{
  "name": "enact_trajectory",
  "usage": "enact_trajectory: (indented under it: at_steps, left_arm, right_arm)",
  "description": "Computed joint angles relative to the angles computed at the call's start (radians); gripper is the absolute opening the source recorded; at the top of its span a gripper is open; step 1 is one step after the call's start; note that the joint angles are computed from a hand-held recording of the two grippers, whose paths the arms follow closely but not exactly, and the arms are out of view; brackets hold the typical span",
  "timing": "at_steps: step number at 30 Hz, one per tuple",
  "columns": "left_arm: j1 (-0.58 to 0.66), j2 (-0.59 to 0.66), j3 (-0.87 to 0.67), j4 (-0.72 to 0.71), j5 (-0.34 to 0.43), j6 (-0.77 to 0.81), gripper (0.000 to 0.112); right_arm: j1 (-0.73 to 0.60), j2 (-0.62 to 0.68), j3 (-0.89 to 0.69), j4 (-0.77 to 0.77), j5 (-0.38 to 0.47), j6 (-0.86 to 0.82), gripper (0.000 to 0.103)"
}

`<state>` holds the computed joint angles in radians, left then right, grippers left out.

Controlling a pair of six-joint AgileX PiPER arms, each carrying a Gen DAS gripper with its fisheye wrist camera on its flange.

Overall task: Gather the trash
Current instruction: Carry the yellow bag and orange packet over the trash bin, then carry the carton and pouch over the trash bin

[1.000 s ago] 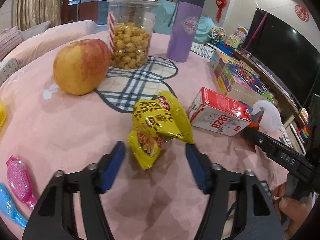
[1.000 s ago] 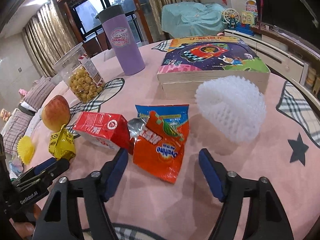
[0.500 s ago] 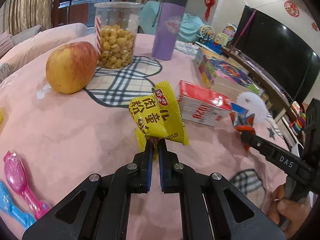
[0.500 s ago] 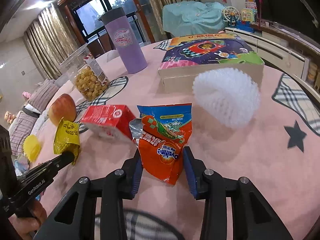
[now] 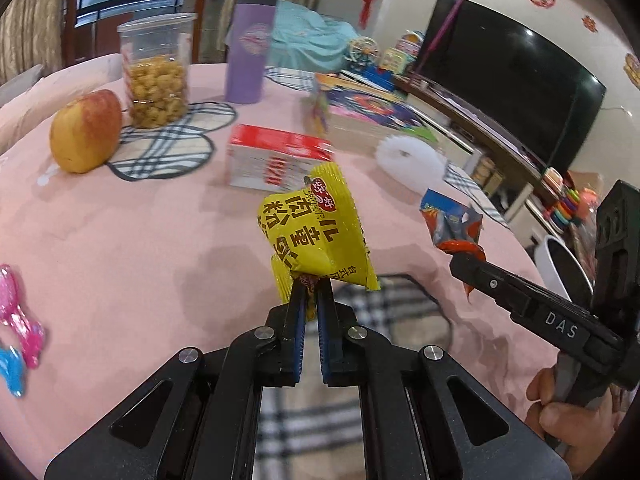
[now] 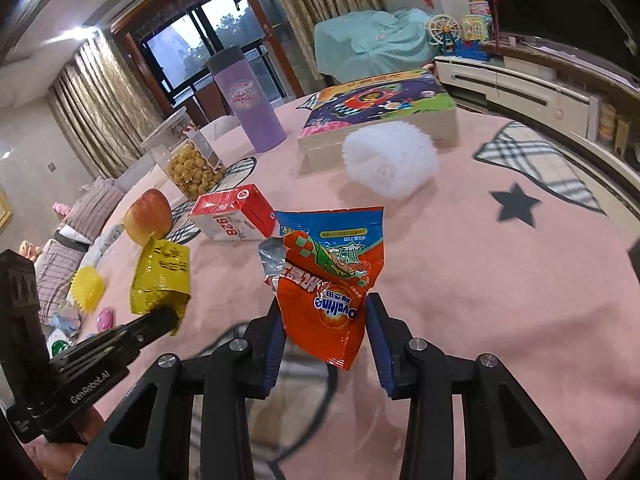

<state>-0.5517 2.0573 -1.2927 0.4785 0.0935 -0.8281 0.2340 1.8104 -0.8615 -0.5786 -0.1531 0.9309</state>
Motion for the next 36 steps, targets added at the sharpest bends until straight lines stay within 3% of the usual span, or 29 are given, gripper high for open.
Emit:
enact_trajectory:
  at_steps: [2,6,15,25,36]
  left_arm:
    - [-0.027,-0.01,0.011,0.112,0.0,-0.118,0.005]
    - [-0.081,-0.012,0.003,0.134,0.013,-0.139,0.005]
    - [-0.163,0.003,-0.044,0.041,0.051,-0.041,0.005]
    - [-0.245,0.032,-0.128,0.007,0.109,0.012,0.005]
    - [-0.32,0.093,-0.267,-0.091,0.184,0.141,0.005]
  right_arm:
    - [-0.005,-0.038,0.046,0.06,-0.012,-0.056,0.039]
    - [-0.028,-0.107,0.122,0.079,-0.032,-0.078,0.039]
    - [-0.096,-0.267,0.291,0.157,-0.079,-0.163,0.039]
    - [-0.193,-0.384,0.391,0.039,-0.092,-0.058,0.039]
    - [-0.36,-0.495,0.469,-0.211,-0.131,0.14,0.039]
